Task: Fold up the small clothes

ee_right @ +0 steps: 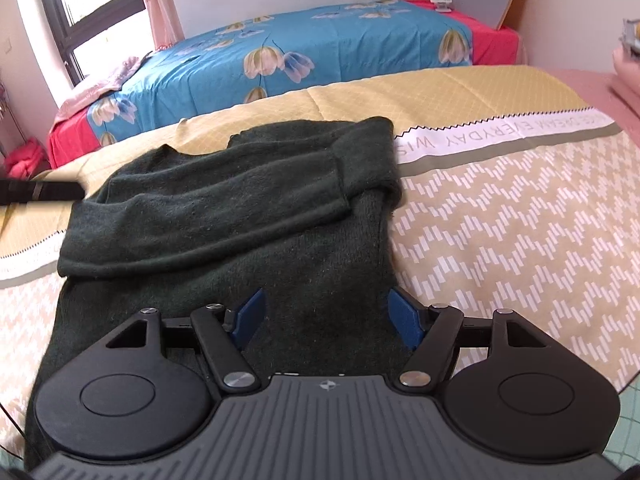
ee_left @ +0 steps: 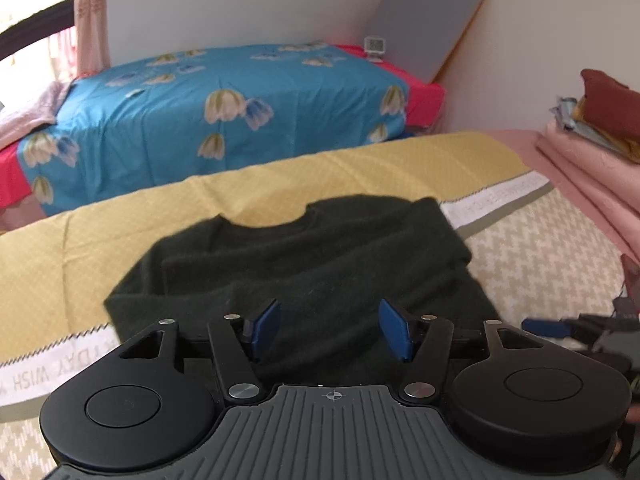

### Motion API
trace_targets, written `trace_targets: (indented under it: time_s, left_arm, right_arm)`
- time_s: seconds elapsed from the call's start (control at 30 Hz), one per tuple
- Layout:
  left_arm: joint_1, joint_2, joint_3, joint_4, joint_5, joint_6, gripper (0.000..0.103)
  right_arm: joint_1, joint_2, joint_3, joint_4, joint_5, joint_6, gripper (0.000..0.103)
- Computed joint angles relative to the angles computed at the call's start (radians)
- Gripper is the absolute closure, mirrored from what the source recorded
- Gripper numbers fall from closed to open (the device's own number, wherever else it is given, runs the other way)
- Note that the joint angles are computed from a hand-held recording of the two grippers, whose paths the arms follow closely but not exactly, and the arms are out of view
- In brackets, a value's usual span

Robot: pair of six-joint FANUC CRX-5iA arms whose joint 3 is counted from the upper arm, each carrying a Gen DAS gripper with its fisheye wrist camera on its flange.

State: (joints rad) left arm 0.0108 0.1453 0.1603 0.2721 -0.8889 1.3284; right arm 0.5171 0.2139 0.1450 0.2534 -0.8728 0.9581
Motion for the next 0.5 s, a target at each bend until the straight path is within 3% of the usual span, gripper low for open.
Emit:
trace_targets:
  time_s: [0.27, 0.5]
  left_arm:
    - [0.089, -0.031, 0.018, -0.215, -0.151, 0.239, 0.000]
    - [0.116, 0.002, 0.059, -0.260, -0.160, 0.324, 0.000]
  right_arm:
    - [-0.049, 0.140, 0.200, -0.078, 0.011, 0.134, 0.027]
    - [-0.057, 0.343, 0.430, -0.038, -0.104, 0.123, 0.027]
